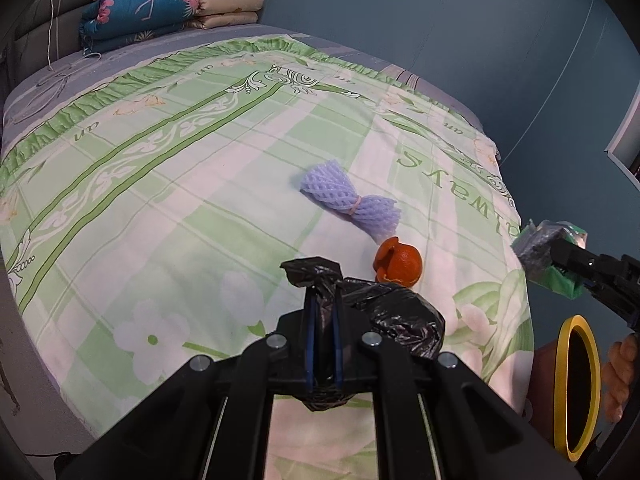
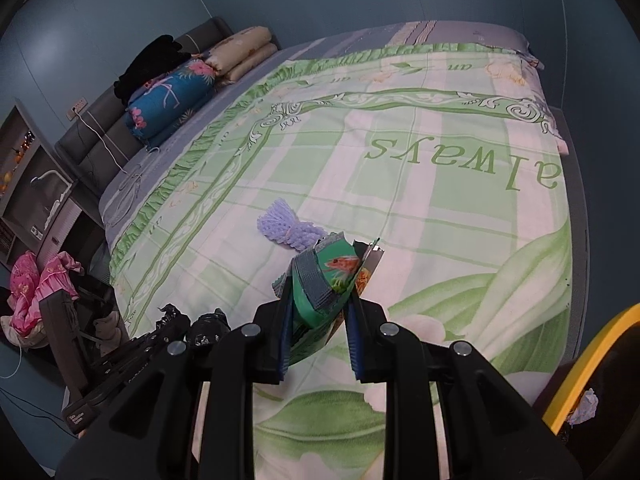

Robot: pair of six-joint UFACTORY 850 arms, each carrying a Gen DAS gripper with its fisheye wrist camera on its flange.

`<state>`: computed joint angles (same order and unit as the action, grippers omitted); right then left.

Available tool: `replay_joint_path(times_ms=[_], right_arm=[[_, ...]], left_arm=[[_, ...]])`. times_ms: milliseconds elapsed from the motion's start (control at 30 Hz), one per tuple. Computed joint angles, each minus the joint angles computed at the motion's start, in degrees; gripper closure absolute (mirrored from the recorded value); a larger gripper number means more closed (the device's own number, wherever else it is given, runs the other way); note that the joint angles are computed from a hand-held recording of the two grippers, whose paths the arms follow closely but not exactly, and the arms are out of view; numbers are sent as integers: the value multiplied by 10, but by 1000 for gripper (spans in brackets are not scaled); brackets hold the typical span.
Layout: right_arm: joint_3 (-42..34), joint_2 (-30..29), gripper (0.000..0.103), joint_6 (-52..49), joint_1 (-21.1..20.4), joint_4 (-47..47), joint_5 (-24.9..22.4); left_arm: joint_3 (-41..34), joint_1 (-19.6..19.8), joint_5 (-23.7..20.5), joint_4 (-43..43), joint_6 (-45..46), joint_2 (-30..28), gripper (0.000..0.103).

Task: Collect trash
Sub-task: 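Carry the black bag and green box over the yellow-rimmed bin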

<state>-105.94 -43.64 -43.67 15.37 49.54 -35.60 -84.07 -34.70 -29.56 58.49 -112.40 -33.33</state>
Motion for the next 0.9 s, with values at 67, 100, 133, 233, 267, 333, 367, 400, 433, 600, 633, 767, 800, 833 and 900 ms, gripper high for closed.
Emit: replay_joint_path(times_ms=[67, 100, 133, 233, 267, 333, 367, 400, 433, 600, 633, 767, 800, 833, 900], right_arm=[[23, 18, 81, -25, -5, 18, 4], [33, 27, 81, -37, -7, 28, 5], [44, 35, 81, -51, -10, 38, 7], [76, 60, 81, -88, -19, 69, 8], [86, 69, 81, -102, -23, 80, 6], [103, 83, 81, -126, -30, 99, 5], [114, 93, 81, -142, -34, 111, 6], [123, 100, 81, -155, -38, 121, 6], [133, 108, 81, -168, -42, 132, 5], [169, 138, 81, -220, -64, 178, -7], [176, 143, 81, -228, -69, 186, -9], [199, 161, 81, -259, -87, 216, -21], [203, 166, 81, -266, -92, 224, -25], [208, 170, 81, -274, -97, 232, -29], [216, 178, 81, -285, -106, 242, -33]], left_arm=[[-2, -6, -7, 0, 1, 1, 97], [-4, -9, -9, 0, 0, 2, 97], [-5, -11, -12, 2, 0, 2, 97], [-14, -20, -26, 4, 3, 2, 97], [-18, -23, -31, 4, 4, 2, 97], [-25, -29, -41, 6, 7, 3, 97], [-30, -32, -46, 5, 10, 2, 97], [-33, -34, -49, 7, 11, 3, 97], [-37, -37, -52, 8, 13, 3, 97], [-70, -54, -78, 8, 36, -7, 97], [-77, -57, -81, 7, 41, -9, 97], [-106, -68, -91, 5, 62, -22, 97], [-113, -71, -91, 5, 66, -25, 97], [-121, -73, -91, 4, 70, -28, 97], [-138, -78, -92, 1, 79, -36, 97]])
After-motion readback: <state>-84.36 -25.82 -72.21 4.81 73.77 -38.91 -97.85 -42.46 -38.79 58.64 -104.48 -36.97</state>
